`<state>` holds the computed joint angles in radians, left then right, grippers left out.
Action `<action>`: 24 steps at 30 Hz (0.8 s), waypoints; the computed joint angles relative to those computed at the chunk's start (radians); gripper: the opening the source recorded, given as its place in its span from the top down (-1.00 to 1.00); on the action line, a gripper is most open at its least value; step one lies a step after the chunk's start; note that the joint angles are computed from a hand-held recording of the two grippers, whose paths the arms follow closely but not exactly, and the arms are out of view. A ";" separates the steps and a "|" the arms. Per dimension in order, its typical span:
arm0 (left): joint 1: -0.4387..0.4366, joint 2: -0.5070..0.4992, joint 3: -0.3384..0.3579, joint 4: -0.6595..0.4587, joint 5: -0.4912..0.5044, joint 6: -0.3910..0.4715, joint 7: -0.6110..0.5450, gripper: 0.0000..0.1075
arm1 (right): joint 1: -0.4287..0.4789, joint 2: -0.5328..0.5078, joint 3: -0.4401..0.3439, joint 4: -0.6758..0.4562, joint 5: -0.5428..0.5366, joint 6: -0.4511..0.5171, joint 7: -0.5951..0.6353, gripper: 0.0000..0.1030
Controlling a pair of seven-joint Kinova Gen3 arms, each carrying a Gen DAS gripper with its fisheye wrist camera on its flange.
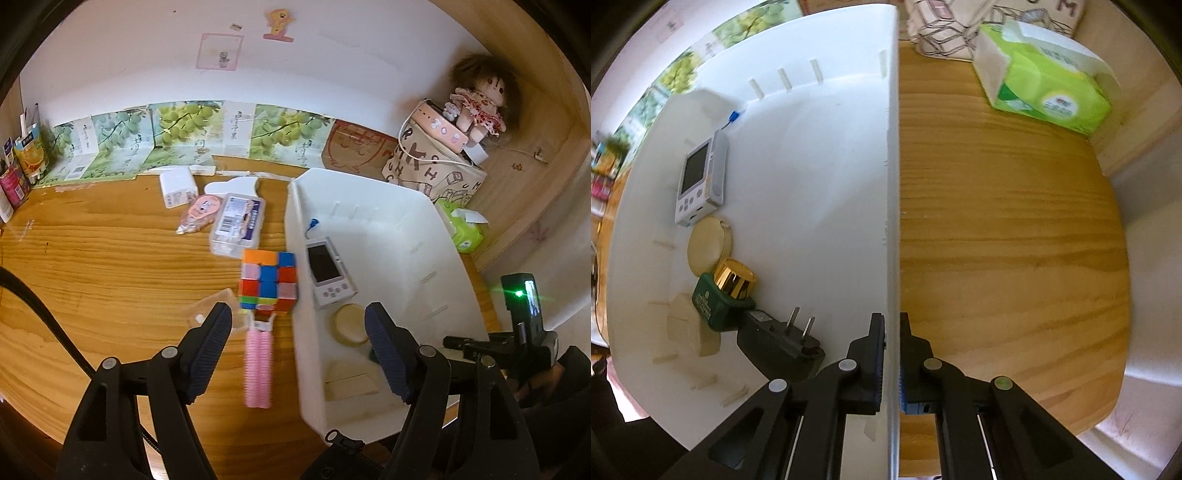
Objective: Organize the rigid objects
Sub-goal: 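Move the left gripper to the clear plastic box and grasp it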
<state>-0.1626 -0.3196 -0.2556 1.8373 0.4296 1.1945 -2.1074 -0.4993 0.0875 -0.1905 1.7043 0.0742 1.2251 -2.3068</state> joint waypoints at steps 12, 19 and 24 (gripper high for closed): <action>-0.099 0.134 -0.064 -0.065 0.029 0.090 -0.192 -0.44 | -0.030 -0.021 -0.013 -0.001 0.069 0.028 -0.214 0.86; -0.174 0.248 -0.019 -0.151 0.037 0.168 -0.373 -0.44 | -0.034 -0.041 -0.023 0.006 0.101 0.040 -0.294 0.83; -0.210 0.313 0.039 -0.202 0.035 0.238 -0.517 -0.44 | -0.055 -0.049 -0.037 0.009 0.117 0.049 -0.346 0.83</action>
